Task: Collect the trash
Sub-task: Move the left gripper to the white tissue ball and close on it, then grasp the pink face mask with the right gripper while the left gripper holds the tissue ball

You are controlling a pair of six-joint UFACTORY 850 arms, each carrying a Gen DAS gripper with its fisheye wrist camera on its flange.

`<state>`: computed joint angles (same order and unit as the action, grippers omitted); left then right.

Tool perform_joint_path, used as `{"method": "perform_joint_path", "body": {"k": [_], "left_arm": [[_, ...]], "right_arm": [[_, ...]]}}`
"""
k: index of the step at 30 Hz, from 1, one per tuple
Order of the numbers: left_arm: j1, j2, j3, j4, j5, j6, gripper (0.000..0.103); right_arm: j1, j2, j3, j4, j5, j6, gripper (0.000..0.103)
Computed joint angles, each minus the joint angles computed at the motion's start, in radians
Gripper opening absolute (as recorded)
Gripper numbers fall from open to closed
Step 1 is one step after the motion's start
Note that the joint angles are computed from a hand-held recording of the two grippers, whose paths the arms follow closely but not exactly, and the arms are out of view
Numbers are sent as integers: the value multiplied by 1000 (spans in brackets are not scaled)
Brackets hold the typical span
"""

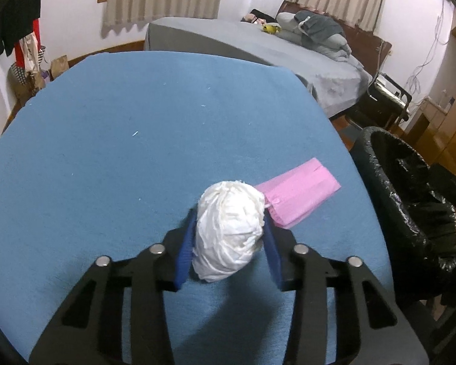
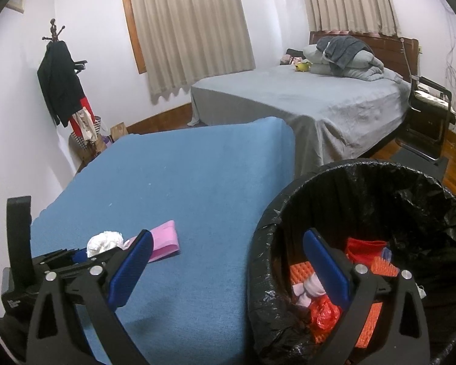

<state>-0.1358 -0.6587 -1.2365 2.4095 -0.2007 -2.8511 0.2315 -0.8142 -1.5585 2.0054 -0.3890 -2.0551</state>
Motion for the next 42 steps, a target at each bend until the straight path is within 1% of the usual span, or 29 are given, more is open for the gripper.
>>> {"method": "perform_joint_path", "body": {"k": [2, 3, 8, 10, 15, 21, 25, 30, 34, 36, 42], "left_arm": [[3, 12, 14, 72, -12, -74, 37], [3, 14, 16, 83, -18, -86, 36], [0, 44, 36, 79, -63, -71, 36], [0, 51, 40, 52, -74, -45, 36], [11, 68, 53, -84, -113, 92, 36], [41, 89, 83, -153, -149, 145, 36], [58, 102, 98, -179, -164, 164, 36], [75, 115, 112, -180, -173, 167, 36], [82, 113, 109, -177, -171, 161, 36], [83, 109, 107, -181, -170, 167, 36], [89, 99, 107, -169, -170, 163, 36]], "right_arm": [[-1, -1, 0, -2, -2, -3, 97], [-1, 1, 2, 2, -2, -10, 97], [1, 1, -3, 0, -7, -11, 97], [5, 1, -7, -4, -9, -10, 97], [22, -9, -30, -56, -26, 34, 97], [61, -30, -67, -154, -46, 116, 96], [87, -64, -114, -261, -45, 217, 89], [108, -110, -171, -359, -12, 321, 84], [114, -148, -221, -488, 16, 450, 77], [114, -163, -237, -550, 25, 507, 76], [116, -186, -261, -666, 32, 618, 71]]}}
